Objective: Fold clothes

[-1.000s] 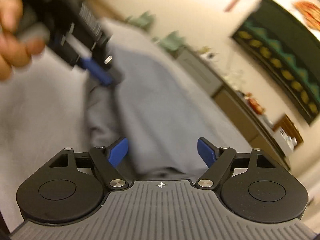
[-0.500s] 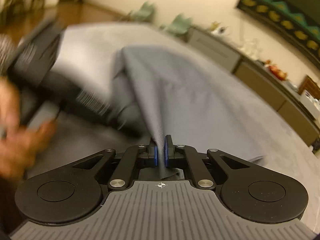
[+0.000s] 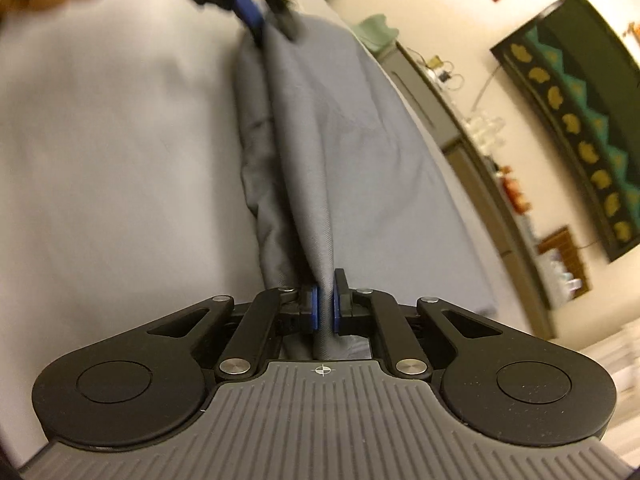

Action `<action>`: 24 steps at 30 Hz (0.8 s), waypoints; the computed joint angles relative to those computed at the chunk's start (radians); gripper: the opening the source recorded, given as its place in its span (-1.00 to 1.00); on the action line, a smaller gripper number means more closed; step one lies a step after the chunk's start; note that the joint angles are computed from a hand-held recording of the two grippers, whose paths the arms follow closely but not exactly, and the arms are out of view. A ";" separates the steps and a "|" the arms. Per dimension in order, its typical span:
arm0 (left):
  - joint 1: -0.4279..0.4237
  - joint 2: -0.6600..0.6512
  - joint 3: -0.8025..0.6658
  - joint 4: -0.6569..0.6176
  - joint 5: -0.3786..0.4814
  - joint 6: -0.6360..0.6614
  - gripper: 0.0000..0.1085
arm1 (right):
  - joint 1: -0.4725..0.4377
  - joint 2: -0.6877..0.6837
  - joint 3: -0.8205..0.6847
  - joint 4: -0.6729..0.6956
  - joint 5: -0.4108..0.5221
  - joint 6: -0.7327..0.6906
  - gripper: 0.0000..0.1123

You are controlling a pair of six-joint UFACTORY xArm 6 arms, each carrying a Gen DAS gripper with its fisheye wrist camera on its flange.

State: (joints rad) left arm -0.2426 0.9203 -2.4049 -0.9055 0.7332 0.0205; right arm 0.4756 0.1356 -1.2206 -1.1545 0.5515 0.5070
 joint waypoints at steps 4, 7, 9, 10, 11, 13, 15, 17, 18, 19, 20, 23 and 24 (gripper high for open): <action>-0.009 0.034 -0.067 0.024 0.039 0.012 -0.72 | -0.029 -0.055 0.075 -0.098 -0.025 0.065 -0.79; -0.001 -0.115 0.172 -0.085 -0.024 0.158 -0.63 | -0.015 -0.098 0.133 -0.183 0.035 0.174 -0.77; 0.013 -0.183 0.285 -0.147 -0.061 0.204 -0.65 | -0.030 -0.150 0.183 -0.170 0.024 0.233 -0.72; 0.024 -0.203 0.318 -0.195 -0.061 0.224 -0.64 | -0.053 -0.175 0.200 -0.150 -0.011 0.276 -0.45; 0.031 -0.215 0.336 -0.223 -0.061 0.238 -0.59 | -0.072 -0.200 0.214 -0.147 -0.040 0.338 -0.16; 0.027 -0.222 0.339 -0.204 -0.064 0.240 -0.47 | -0.089 -0.274 0.265 -0.153 -0.082 0.435 -0.04; 0.023 -0.236 0.356 -0.178 -0.045 0.235 -0.43 | -0.080 -0.330 0.308 -0.151 -0.065 0.455 -0.04; 0.019 -0.261 0.400 -0.169 -0.032 0.245 -0.37 | -0.065 -0.347 0.328 -0.143 -0.014 0.402 -0.04; 0.018 -0.269 0.416 -0.161 -0.025 0.245 -0.33 | -0.058 -0.334 0.324 -0.132 0.019 0.355 -0.04; 0.017 -0.263 0.412 -0.139 -0.018 0.231 -0.24 | -0.050 -0.319 0.316 -0.124 0.050 0.311 -0.04; 0.012 -0.246 0.390 -0.103 -0.015 0.201 -0.21 | -0.044 -0.297 0.303 -0.118 0.075 0.268 -0.04; -0.001 -0.179 0.302 -0.034 -0.016 0.156 -0.23 | -0.043 -0.215 0.243 -0.169 0.101 0.192 -0.05; -0.002 -0.157 0.272 -0.031 -0.018 0.152 -0.35 | -0.047 -0.195 0.217 -0.139 0.098 0.150 -0.10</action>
